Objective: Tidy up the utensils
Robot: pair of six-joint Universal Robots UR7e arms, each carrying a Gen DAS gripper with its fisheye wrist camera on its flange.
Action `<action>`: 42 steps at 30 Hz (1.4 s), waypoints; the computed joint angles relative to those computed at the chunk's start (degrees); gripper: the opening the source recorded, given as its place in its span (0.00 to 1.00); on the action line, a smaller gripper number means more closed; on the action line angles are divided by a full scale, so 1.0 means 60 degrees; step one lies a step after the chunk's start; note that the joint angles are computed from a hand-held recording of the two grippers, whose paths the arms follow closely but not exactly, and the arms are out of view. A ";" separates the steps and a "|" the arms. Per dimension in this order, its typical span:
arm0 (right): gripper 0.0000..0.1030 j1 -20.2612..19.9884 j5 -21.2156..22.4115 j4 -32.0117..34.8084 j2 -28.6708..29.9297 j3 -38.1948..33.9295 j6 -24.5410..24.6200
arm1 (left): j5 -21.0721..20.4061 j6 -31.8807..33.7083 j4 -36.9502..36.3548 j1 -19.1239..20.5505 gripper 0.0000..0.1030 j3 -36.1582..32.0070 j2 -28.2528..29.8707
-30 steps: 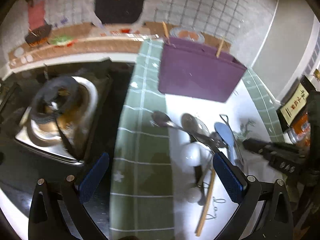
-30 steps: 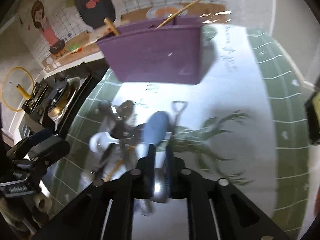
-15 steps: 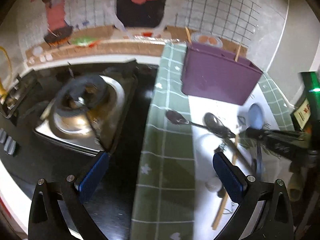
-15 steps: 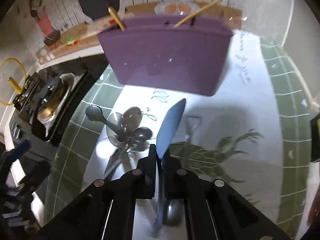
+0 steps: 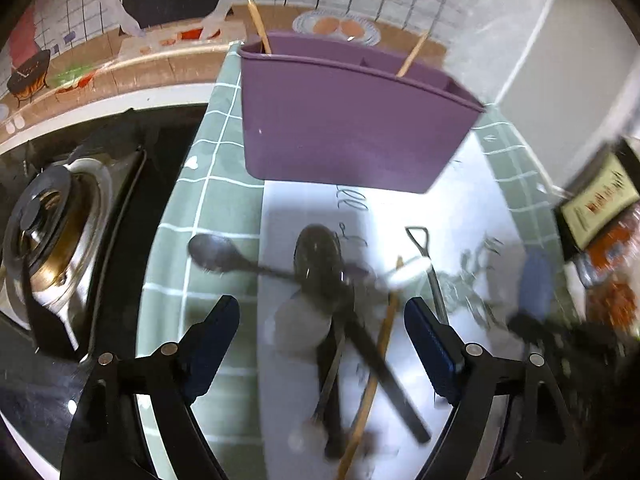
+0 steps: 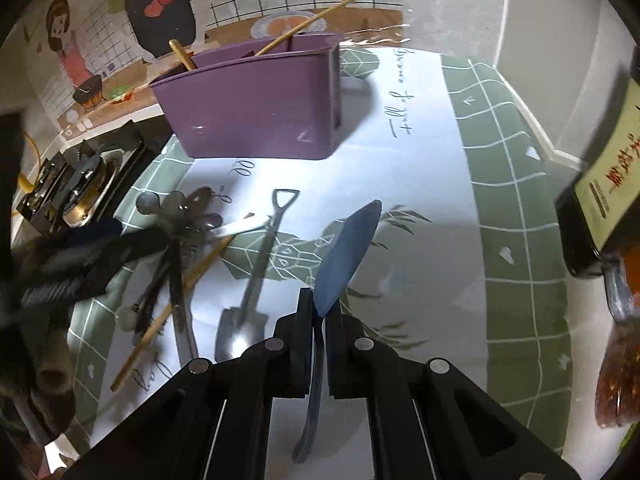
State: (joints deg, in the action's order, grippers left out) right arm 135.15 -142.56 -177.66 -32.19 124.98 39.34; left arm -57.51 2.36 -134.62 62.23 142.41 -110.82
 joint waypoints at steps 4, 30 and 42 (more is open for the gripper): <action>0.05 0.0094 -0.0013 -0.0196 0.0000 0.0078 -0.0003 | 0.0517 -0.0015 -0.0755 -0.0196 0.39 0.0173 0.0842; 0.41 -0.0404 -0.0138 -0.0153 0.0549 -0.0632 -0.0646 | -0.1040 0.1599 0.0637 0.0184 0.20 -0.0536 -0.2526; 0.05 -0.0094 -0.0667 0.0502 0.0517 -0.0767 -0.0292 | -0.0610 0.0525 0.0983 0.1760 0.51 -0.1255 -0.1096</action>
State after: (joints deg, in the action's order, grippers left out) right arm 134.59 -146.56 -174.64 -29.09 120.38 37.59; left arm -61.17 5.50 -128.73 72.79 134.88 -117.40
